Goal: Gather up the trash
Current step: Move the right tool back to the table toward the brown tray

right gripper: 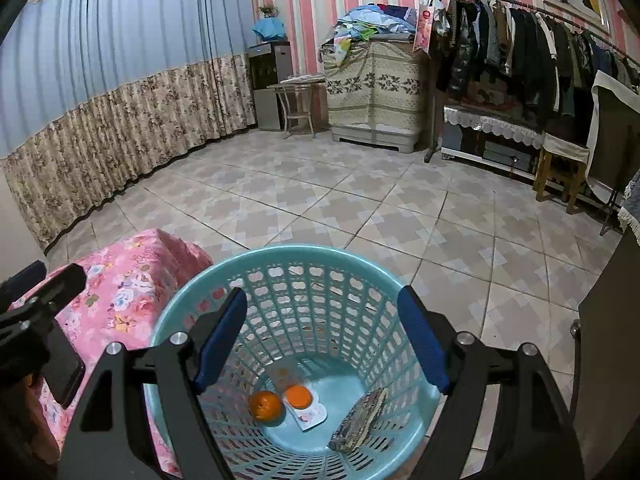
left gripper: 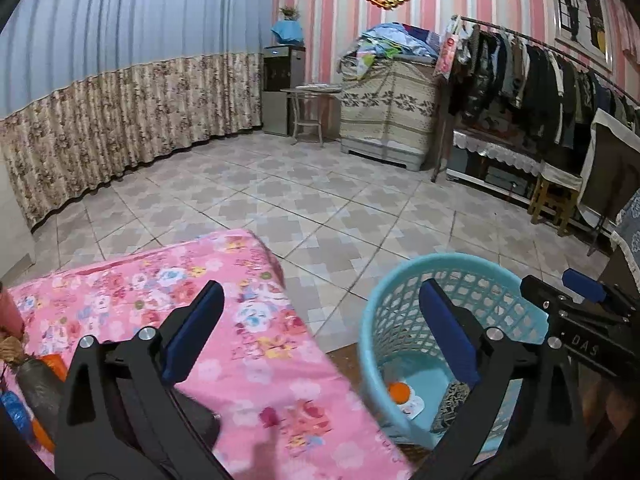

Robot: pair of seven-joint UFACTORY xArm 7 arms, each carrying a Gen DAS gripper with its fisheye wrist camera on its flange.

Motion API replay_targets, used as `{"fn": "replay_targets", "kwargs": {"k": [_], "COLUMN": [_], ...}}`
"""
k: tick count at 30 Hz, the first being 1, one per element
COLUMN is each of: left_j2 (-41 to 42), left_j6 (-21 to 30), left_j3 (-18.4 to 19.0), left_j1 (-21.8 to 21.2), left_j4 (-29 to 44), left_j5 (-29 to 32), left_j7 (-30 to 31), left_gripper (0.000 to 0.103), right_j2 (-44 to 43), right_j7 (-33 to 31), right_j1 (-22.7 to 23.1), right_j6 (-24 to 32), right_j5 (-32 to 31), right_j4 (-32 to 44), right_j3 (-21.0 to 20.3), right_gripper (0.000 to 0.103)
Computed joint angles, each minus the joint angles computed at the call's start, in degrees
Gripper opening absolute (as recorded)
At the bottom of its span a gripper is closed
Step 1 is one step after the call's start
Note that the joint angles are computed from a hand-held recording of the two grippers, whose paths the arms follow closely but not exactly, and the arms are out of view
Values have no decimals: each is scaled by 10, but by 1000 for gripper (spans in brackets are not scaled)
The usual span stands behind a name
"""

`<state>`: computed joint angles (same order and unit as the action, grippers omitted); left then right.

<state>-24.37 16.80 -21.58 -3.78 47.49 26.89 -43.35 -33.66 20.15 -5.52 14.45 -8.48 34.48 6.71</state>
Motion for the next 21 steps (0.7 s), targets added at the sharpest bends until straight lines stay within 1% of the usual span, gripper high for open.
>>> {"fn": "replay_targets", "kwargs": {"k": [2, 5, 8, 9, 10, 11, 13, 14, 16, 19, 21], "left_j2": [-17, -44, -97, -113, -134, -158, -198, -228, -278, -363, -422], "left_j6": [1, 13, 20, 24, 31, 42, 62, 81, 104, 150, 190], "left_j3": [11, 26, 53, 57, 63, 70, 82, 93, 109, 134, 150], "left_j1": [-5, -15, -34, -36, -37, -40, -43, -45, -42, -26, -7], "left_j4": [-14, -32, -68, -78, -91, -105, -129, -144, -169, -203, -221], "left_j5": [-7, -25, -58, -68, -78, -90, -112, -123, -141, -153, -150], "left_j7": [7, 26, 54, 61, 69, 78, 92, 101, 121, 159, 194], "left_gripper": [96, 96, 97, 98, 98, 98, 98, 98, 98, 98, 98], "right_j2": [-3, -9, -22, -28, -36, -42, -58, -62, -70, -70, -68], "right_j7": [6, 12, 22, 25, 27, 29, 26, 25, 30, 36, 43], "right_j1": [-6, -5, -5, -1, 5, 9, 31, 41, 56, 84, 99], "right_j6": [1, 2, 8, 8, 7, 3, 0, 1, -1, -4, -5], "right_j5": [-8, -12, -20, -22, -22, -23, -20, -20, -19, -18, -17], "right_j4": [1, -1, -6, -9, -13, -17, -26, -28, -31, -28, -26], "right_j3": [12, 19, 33, 37, 40, 43, 48, 53, 70, 92, 105], "right_gripper": [77, 77, 77, 78, 89, 92, 92, 92, 92, 92, 93]}}
